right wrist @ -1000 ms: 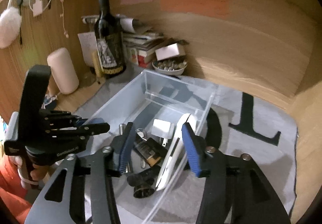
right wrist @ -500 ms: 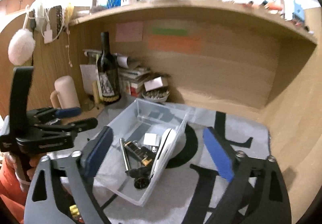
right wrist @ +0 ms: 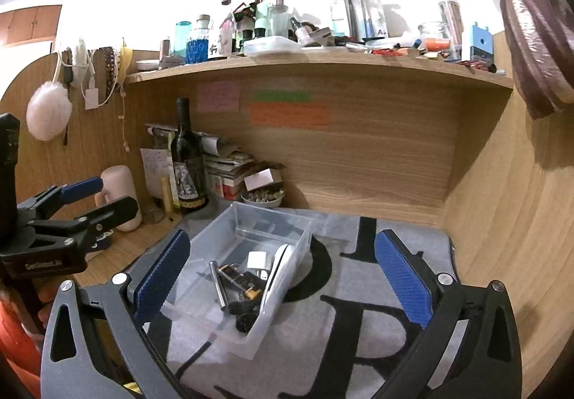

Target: Organize rigid objects

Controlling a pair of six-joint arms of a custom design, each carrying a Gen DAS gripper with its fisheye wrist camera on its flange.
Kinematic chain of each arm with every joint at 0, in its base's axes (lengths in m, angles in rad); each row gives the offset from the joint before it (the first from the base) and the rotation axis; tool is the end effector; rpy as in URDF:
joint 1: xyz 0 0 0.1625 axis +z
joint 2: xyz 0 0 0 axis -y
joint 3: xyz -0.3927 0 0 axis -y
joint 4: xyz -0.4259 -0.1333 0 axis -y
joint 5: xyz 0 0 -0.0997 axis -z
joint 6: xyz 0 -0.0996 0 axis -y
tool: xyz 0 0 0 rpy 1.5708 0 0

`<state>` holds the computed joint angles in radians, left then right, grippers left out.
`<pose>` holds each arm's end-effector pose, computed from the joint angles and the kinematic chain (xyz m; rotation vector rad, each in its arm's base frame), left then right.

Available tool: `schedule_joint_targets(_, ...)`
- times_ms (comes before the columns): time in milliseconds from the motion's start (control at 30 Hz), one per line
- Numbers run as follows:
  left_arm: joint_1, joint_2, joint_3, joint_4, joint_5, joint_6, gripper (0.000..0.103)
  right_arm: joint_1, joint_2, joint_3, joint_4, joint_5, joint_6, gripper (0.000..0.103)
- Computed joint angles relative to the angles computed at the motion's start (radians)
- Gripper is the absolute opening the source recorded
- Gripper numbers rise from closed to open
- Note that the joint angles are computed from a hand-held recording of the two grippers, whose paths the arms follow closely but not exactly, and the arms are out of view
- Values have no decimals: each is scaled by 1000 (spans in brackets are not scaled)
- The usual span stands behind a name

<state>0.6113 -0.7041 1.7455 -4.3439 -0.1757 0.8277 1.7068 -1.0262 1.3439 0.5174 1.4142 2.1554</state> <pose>-0.2894 -0.4854 0.1503 0.2058 1.7709 -1.5597 0.2288 -0.5744 0.2255 1.5505 -2.3091 1.0660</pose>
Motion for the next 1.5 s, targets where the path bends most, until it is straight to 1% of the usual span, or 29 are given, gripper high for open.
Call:
schedule_joint_targets(133,-10,5,1,-13,-12,16,101,-10,-26,27,-13,-22,-3,103)
schedule_joint_targets(267,-15,9,4,-8,-19,17,101,-13,-43,45,-27,-27,-1,103)
schedule_joint_targets(433,-19,22,-23,-80,-27,117,101,-17,-54,54,-39,-39,9,103)
schedule_joint_targets(567,-18,22,-23,-85,-37,133,101,-15,-55,54,-42,-41,11,103)
schedule_joint_targets(700,-18,28,-34,-123,-47,183,102,-16,-55,50,-39,-52,6,103)
schedule_joint_targets(867,-17,33,-44,-143,-51,211,102,-11,-59,60,-50,-43,-4,103)
schedule_joint_targets(1000,-15,29,-37,-122,-57,187,102,-10,-58,59,-50,-44,-3,103)
schedule_joint_targets(1300,-10,30,-41,-120,-65,192,102,-9,-54,51,-46,-42,-2,103)
schedule_joint_targets(1500,-3,27,-35,-85,-65,148,102,-8,-50,44,-43,-41,-2,103)
